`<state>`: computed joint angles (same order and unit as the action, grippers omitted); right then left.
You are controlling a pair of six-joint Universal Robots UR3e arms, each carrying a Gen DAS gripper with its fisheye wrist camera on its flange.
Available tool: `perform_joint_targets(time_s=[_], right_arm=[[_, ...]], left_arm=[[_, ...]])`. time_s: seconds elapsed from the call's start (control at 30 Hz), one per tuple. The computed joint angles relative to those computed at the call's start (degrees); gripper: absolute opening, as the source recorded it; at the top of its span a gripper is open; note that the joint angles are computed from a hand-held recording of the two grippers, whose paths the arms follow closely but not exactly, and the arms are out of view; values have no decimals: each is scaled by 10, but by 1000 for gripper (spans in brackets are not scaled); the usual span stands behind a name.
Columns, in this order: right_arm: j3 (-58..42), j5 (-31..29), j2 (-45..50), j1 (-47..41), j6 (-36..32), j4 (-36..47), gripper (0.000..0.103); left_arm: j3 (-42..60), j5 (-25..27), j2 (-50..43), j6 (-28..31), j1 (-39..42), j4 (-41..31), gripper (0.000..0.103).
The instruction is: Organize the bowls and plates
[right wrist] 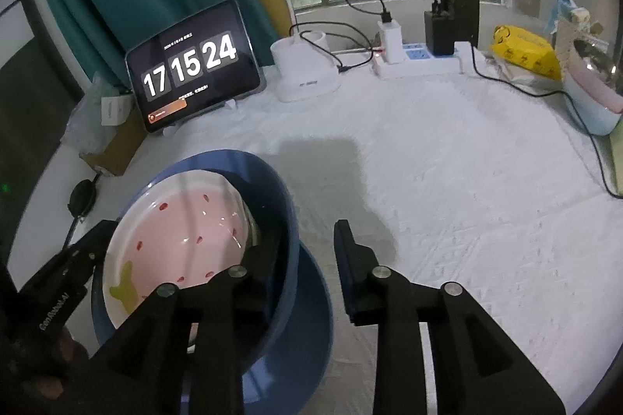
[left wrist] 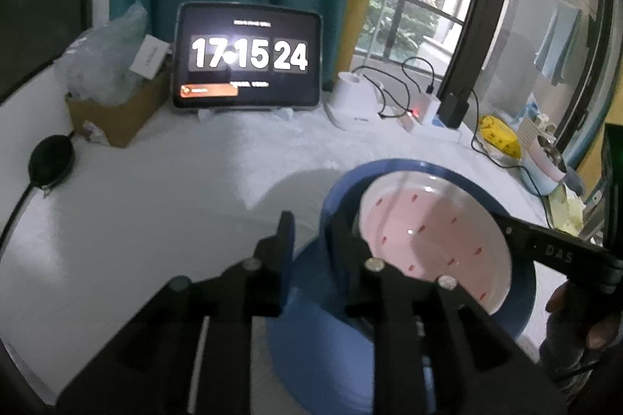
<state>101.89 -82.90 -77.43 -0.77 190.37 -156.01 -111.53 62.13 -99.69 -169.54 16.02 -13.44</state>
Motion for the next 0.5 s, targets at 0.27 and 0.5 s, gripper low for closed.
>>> perform_joint_targets(time_s=[0.27, 0.5], right_arm=[[31, -16, -33, 5, -10, -20, 42], [58, -31, -63, 7, -11, -28, 42]], left_arm=[[-40, -15, 42, 3, 13, 16, 47], [-76, -3, 89, 4, 12, 34, 50]])
